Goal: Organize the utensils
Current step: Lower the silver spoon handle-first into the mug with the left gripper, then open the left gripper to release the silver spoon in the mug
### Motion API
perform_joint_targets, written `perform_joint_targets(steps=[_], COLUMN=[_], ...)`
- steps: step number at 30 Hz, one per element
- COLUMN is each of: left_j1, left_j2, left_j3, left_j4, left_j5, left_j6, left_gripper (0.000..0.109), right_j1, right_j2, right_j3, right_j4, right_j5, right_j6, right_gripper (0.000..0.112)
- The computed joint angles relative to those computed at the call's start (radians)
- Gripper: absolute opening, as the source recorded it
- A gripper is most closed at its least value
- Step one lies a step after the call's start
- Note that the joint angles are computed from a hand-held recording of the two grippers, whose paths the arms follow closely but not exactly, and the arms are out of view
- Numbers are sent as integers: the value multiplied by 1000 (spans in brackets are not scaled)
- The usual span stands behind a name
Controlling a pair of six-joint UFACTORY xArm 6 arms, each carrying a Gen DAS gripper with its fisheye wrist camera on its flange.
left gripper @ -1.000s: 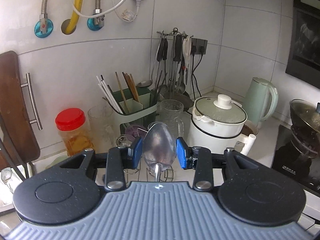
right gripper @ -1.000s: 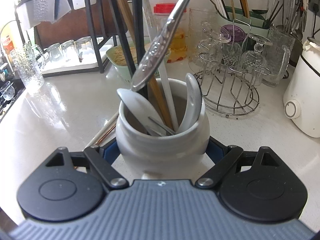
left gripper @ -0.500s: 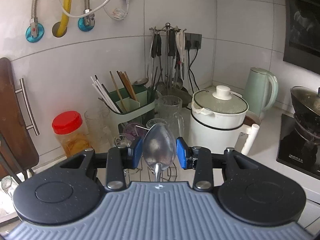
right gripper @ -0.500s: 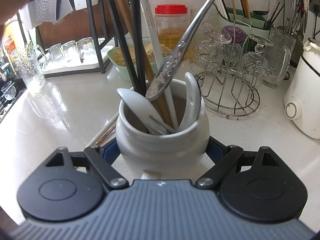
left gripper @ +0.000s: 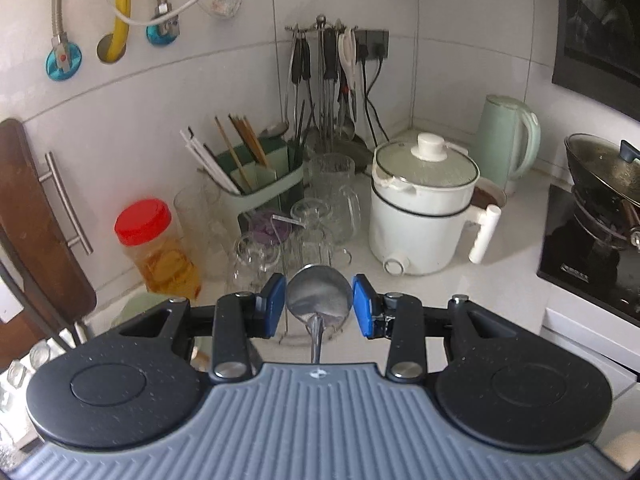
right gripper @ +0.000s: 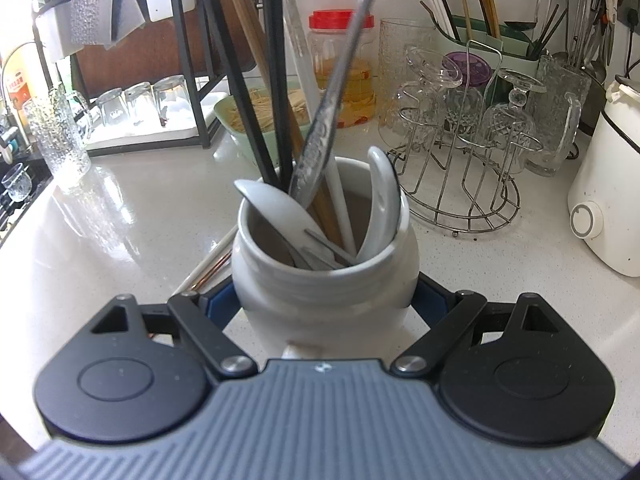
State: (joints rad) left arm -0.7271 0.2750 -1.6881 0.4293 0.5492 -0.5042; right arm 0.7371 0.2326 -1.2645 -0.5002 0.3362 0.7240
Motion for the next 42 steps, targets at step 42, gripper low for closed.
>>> perform_joint_targets(steps=[42], left_j1=[50], left_j2=[251], left_j3=[-507], left_j4=[-431], left_j5=[700], left_j6=[158], left_gripper=[42], right_j1=[-1], right_j2=[-5], right_j3=[11], right_j4=[-34], right_j5=[-16], right_j6=[28], right_gripper=[91])
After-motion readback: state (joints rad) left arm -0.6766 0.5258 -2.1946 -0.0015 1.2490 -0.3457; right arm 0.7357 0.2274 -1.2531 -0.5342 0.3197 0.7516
